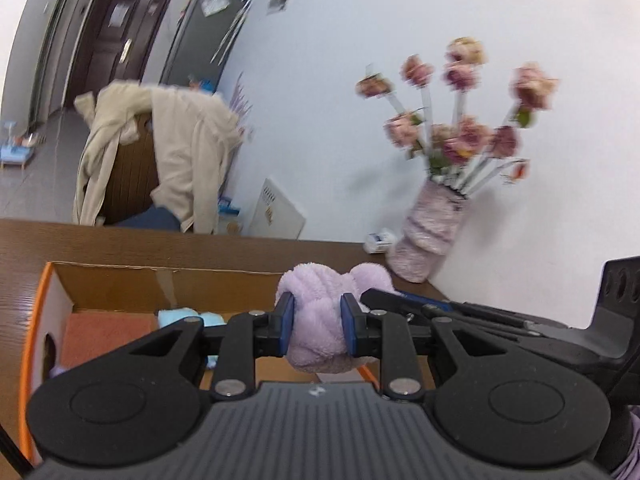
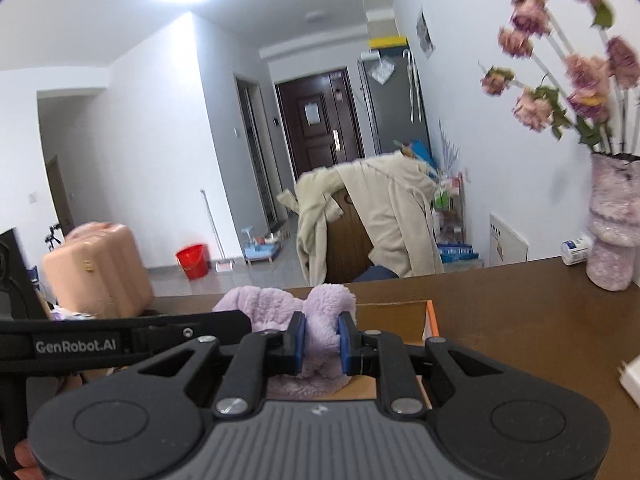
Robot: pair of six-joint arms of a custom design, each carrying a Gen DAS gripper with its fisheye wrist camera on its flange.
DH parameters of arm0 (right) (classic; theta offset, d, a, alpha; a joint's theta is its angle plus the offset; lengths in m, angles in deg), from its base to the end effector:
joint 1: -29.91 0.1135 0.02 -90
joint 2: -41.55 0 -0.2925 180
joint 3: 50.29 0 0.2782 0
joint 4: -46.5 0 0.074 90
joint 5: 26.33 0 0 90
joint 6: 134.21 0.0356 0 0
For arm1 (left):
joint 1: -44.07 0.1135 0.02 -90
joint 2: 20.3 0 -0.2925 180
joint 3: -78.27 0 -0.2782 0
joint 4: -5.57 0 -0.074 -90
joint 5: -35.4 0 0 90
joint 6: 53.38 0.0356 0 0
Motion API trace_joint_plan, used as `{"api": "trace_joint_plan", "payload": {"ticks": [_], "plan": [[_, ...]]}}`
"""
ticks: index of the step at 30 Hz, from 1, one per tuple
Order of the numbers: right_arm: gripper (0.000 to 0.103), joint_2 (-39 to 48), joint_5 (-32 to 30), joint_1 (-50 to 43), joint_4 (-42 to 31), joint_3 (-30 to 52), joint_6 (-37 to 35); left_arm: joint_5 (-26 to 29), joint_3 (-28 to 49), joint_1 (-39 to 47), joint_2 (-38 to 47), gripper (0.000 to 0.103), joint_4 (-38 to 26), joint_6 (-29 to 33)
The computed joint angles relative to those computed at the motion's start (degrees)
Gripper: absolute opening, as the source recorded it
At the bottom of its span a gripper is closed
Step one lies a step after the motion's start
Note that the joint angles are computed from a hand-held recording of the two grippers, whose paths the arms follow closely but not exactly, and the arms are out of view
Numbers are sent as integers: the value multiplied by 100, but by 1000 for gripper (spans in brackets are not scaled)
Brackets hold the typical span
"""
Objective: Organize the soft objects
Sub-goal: 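Carry the lilac towel into the box and open both grippers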
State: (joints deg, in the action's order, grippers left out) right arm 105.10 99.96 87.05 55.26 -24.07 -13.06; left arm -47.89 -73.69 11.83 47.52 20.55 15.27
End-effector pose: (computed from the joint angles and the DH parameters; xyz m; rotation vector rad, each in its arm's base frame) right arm 0.1268 0.1575 0.1576 -0.0684 1.9817 0.3477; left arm 0.1861 -0.1223 0.1605 0.2740 2.0554 -0.7058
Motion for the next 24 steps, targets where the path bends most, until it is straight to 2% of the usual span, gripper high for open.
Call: {"api": "trace_joint_plan", "payload": {"ticks": [3,5,8,11,14,16,17,22,24], "plan": [[16,1053,-1242,-1333,581,443,-615,242,729,369,1659,26,530,-151],[17,1924,-1880,-2006,775,907,-982,305,1290,494,2534,26,495,-224],[17,3178,-2198,-2575,804,1706,-1304,373,2173,626,3656,25,261,-330],[16,4075,-2359,-2906,660,2387,-1301,369,2850,734,4369,27,-85,-441],[17,4636,-2573,-3091,422,2839,-1257,-18,3079,663,4615,28,-295,-325],[20,4831,-2475,-3054,309,2994,-1313,-210,3046,610,4589,32,-300,-206],[20,4870,-2484,-3063,344,3001,-1320,-271,3009,601,4569,38,-262,-195],[27,4706,-2844,-3209,514,2755,-1369,-549,2793,544,4109,46,-444,-54],[27,4519,-2787,-3149,529,2621,-1405,-733,2642,448,3804,51,-515,80]]}}
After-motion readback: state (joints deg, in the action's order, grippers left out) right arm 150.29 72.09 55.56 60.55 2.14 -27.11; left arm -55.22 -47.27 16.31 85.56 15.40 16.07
